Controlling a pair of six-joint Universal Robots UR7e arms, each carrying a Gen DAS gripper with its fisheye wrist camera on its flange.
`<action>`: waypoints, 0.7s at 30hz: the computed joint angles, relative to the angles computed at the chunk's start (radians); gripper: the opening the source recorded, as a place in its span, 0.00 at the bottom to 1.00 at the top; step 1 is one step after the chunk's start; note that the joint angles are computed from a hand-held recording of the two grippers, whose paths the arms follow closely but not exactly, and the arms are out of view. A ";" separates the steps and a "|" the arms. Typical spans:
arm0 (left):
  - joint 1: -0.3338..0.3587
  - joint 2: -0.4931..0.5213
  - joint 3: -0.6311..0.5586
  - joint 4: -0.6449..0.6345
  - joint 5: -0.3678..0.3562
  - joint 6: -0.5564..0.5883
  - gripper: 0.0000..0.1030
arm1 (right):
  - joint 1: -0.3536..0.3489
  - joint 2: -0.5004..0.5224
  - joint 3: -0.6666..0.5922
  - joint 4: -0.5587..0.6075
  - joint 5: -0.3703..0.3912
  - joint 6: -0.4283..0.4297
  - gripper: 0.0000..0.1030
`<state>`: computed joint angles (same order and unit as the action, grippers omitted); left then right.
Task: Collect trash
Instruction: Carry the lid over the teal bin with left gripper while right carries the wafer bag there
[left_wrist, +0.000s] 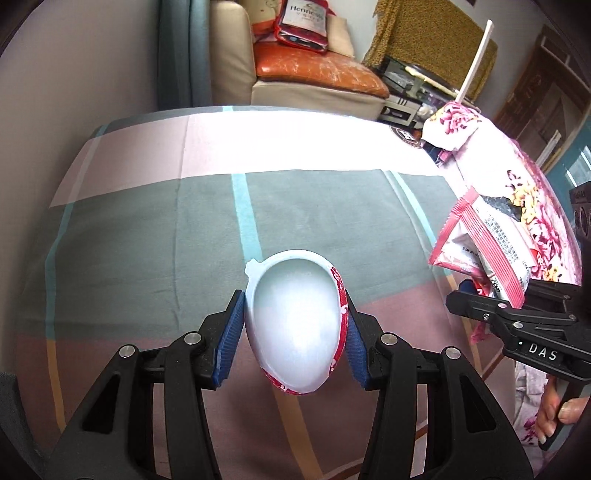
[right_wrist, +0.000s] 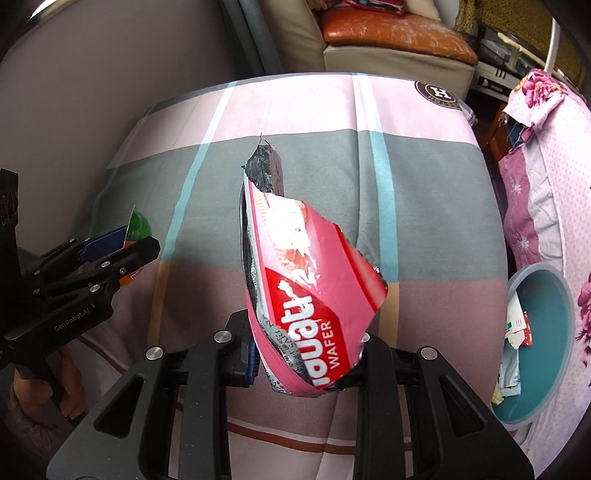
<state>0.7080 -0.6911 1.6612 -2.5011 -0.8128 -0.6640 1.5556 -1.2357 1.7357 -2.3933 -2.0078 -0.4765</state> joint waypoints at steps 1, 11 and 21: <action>-0.008 0.009 -0.010 0.004 -0.003 0.003 0.49 | -0.013 -0.022 0.013 -0.001 0.006 0.006 0.25; -0.081 0.125 -0.128 0.062 -0.040 0.033 0.49 | -0.124 -0.199 0.105 -0.038 0.075 0.012 0.25; -0.141 0.237 -0.256 0.150 -0.066 0.068 0.50 | -0.240 -0.319 0.139 -0.039 0.183 0.014 0.25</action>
<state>0.5668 -0.4542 1.4053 -2.3513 -0.8790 -0.5962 1.3151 -1.5550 1.8746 -2.4321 -1.8249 -0.4622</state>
